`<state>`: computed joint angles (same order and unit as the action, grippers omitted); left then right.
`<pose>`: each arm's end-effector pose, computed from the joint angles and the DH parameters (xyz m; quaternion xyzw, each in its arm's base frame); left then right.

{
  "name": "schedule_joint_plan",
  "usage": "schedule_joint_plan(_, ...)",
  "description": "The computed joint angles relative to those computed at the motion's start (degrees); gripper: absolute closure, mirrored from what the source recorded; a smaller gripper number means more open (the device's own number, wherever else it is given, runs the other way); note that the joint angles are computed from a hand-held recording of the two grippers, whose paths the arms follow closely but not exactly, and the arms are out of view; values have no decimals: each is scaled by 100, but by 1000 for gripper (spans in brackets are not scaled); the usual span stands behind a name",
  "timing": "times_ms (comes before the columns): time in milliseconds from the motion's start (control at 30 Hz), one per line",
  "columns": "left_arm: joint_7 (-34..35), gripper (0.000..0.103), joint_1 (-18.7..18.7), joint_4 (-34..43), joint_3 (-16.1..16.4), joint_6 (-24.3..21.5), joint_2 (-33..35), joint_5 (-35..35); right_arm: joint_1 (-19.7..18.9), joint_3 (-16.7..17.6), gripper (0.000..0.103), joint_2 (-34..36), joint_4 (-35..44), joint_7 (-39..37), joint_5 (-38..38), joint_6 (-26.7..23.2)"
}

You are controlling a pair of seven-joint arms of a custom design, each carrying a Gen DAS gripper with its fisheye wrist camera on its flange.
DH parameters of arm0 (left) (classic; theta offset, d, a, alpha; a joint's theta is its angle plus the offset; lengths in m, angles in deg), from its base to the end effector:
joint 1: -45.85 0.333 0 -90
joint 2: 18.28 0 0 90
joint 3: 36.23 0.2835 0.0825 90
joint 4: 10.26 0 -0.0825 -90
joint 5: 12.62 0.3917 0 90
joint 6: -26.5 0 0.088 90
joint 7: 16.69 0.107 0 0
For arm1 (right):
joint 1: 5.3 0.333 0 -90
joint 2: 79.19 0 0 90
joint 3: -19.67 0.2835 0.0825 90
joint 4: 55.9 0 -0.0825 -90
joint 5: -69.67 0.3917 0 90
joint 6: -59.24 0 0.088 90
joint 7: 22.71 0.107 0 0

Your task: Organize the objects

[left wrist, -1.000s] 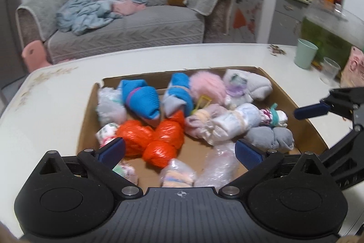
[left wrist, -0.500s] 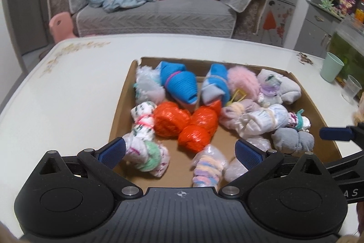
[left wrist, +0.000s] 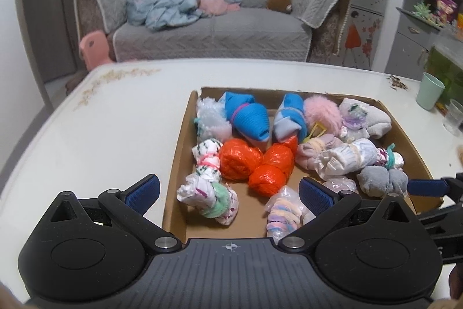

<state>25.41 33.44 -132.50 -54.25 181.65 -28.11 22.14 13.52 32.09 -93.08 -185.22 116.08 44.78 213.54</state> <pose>0.4716 -0.3089 0.5228 -0.5863 0.6964 -0.3119 0.2721 0.4489 0.2947 0.4996 -0.6699 0.6472 -0.2040 0.3012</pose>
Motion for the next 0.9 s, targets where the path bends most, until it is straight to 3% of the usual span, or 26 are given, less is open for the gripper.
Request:
schedule_joint_plan(133, 20, 1, 38, -154, -18, 196, -141, 149, 0, 26, 1, -45, -20, 31, -31, 71)
schedule_joint_plan(433, -190, 0, 133, -17, -209, -7, -223, 735, 1, 47, 1, -86, -7, 19, -69, 94)
schedule_joint_plan(767, -215, 0, 91, 26, -162, 15, -283, 771, -25, 55, 1, -147, -58, -13, -38, 132)
schedule_joint_plan(900, -457, 0, 181, 25, -285, -67, -369, 1108, -11, 71, 1, -165, -46, -71, -22, 174)
